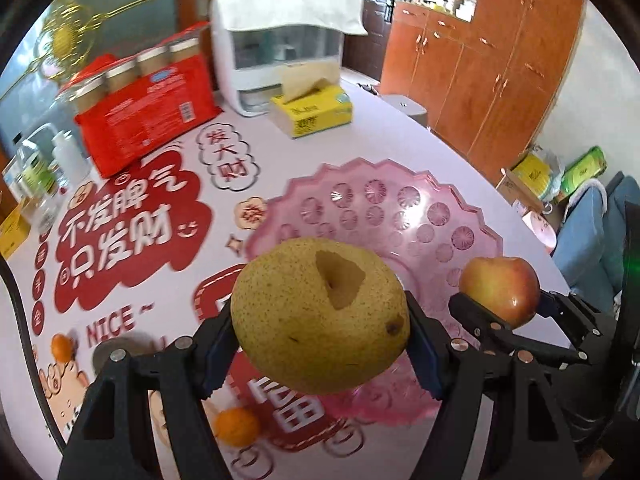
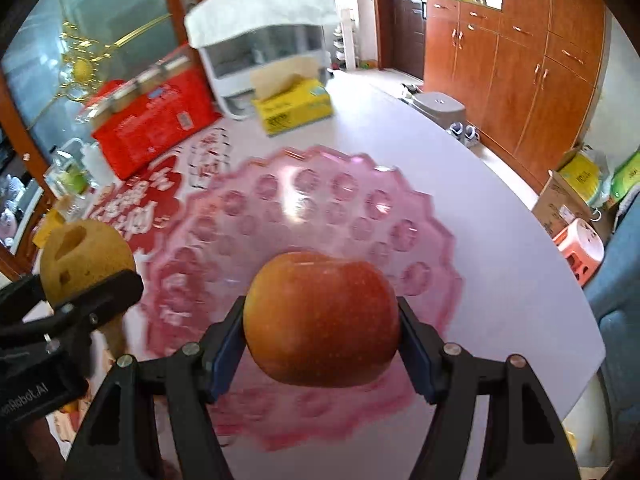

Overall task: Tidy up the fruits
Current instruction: 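Carry the pear and apple in both tools over the pink bowl, then open both tools to drop the pear and apple into the pink bowl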

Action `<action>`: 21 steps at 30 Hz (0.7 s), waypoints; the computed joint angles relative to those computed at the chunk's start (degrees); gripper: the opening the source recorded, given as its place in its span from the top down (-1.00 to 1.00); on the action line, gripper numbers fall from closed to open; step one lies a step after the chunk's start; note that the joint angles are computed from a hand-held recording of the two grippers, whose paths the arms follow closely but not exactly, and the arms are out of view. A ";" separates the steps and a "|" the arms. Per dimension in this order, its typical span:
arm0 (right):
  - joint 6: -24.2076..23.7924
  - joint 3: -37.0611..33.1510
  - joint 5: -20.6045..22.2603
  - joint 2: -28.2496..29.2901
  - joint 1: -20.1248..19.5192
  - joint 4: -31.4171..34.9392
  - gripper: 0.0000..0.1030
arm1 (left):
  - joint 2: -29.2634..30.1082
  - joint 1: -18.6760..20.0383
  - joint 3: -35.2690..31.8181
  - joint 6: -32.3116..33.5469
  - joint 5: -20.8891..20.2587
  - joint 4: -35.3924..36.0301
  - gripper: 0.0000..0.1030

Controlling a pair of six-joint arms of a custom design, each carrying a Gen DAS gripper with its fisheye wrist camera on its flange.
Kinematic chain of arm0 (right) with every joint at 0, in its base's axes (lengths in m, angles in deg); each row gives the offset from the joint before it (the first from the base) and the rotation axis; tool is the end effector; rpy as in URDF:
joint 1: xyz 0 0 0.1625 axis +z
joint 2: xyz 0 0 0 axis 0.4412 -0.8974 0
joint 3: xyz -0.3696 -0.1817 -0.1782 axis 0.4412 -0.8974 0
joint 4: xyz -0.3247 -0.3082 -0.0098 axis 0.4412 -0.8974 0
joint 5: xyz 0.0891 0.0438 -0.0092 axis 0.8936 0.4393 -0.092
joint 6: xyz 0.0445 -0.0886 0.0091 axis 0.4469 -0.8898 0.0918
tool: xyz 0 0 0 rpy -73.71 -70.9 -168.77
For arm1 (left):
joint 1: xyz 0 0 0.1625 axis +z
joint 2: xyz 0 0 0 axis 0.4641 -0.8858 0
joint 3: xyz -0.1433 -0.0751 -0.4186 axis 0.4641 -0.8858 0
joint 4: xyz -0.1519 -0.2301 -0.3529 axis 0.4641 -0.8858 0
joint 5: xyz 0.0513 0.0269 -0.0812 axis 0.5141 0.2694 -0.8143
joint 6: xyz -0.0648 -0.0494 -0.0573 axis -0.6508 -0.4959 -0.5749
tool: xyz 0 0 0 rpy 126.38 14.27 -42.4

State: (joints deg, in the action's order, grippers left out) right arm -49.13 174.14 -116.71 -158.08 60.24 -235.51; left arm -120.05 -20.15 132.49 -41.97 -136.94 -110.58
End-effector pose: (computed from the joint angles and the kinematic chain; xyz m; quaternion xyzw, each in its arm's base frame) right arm 0.0665 -0.2273 0.3641 0.0656 -0.8927 0.2902 0.3384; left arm -0.4631 -0.2533 -0.0026 0.2108 0.9048 -0.2190 0.2983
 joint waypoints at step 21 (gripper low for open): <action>-18.32 2.37 6.86 -2.76 -9.79 -5.04 -0.39 | 6.21 5.30 -2.78 -4.99 -8.92 -0.25 -0.45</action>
